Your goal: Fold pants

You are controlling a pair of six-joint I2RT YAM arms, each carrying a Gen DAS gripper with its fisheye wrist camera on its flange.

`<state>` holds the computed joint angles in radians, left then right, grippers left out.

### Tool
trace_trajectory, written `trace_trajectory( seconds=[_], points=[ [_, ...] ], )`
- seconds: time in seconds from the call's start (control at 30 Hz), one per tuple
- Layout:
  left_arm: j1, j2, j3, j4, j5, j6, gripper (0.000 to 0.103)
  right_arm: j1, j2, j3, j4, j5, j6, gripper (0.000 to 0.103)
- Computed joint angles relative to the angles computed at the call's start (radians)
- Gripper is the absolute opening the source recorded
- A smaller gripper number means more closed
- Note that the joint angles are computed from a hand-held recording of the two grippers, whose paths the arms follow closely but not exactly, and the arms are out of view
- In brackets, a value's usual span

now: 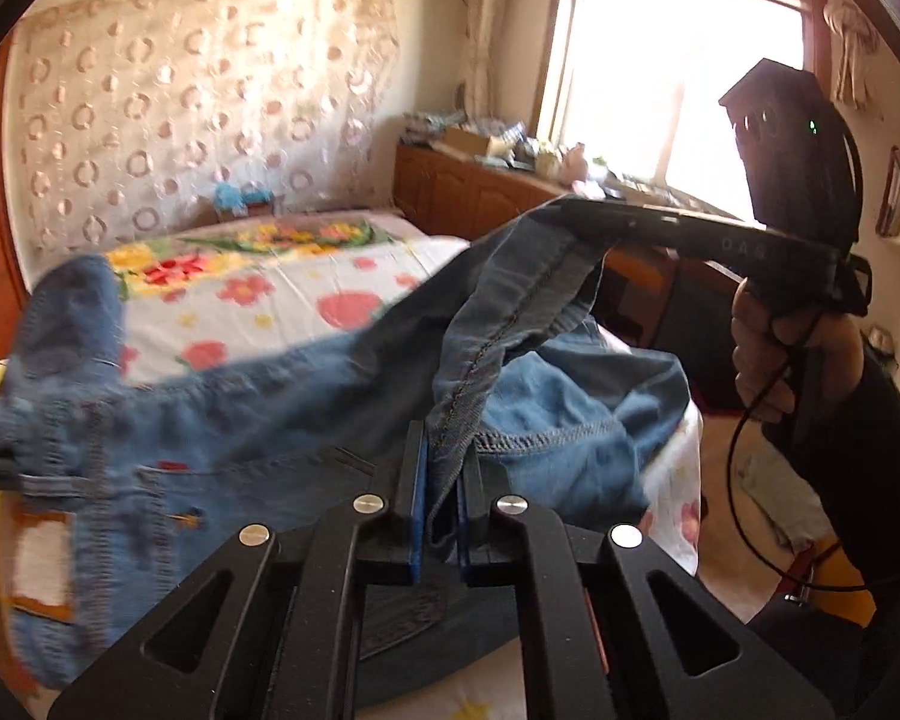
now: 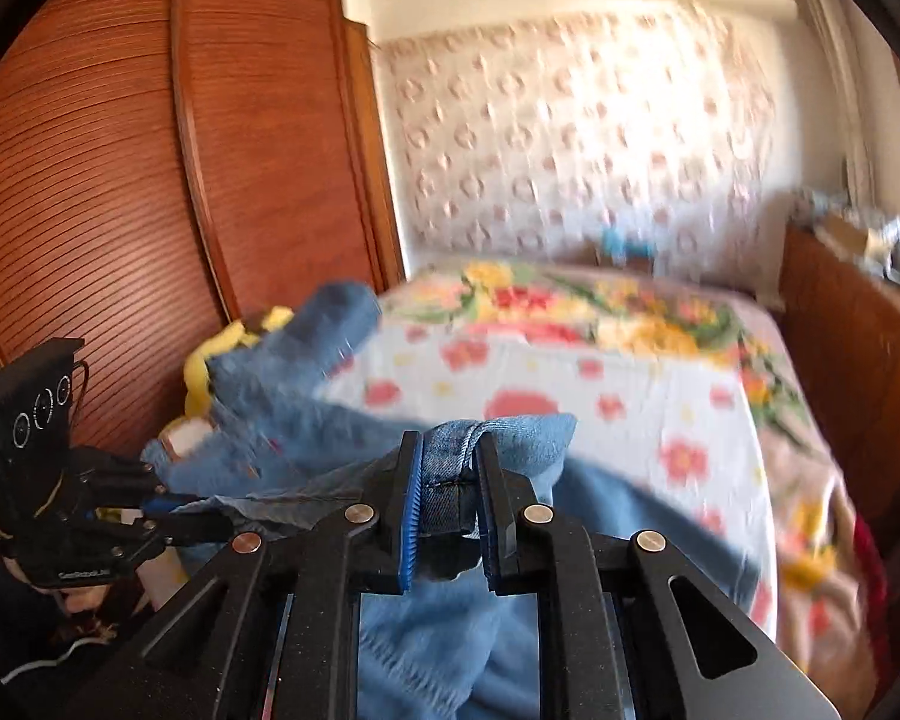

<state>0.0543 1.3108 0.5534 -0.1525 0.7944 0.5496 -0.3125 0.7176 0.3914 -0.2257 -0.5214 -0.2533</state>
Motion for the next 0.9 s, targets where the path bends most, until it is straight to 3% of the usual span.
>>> trace_trajectory(
  seconds=[0.13,0.3,0.53,0.9],
  points=[
    [0.111,-0.017,0.036,-0.059,0.058,0.037,0.008,0.222,-0.006,0.019,0.052,0.173,0.058,0.016],
    [0.201,0.001,0.068,-0.090,0.094,0.072,0.008,0.375,0.098,0.070,0.119,0.265,0.096,0.016],
    [0.336,0.049,0.133,-0.177,0.161,0.155,0.008,0.368,0.268,0.165,0.183,0.180,0.080,0.016],
    [0.477,0.208,0.214,-0.159,0.158,0.185,0.008,0.541,0.567,0.315,0.325,0.268,0.063,0.016]
  ],
)
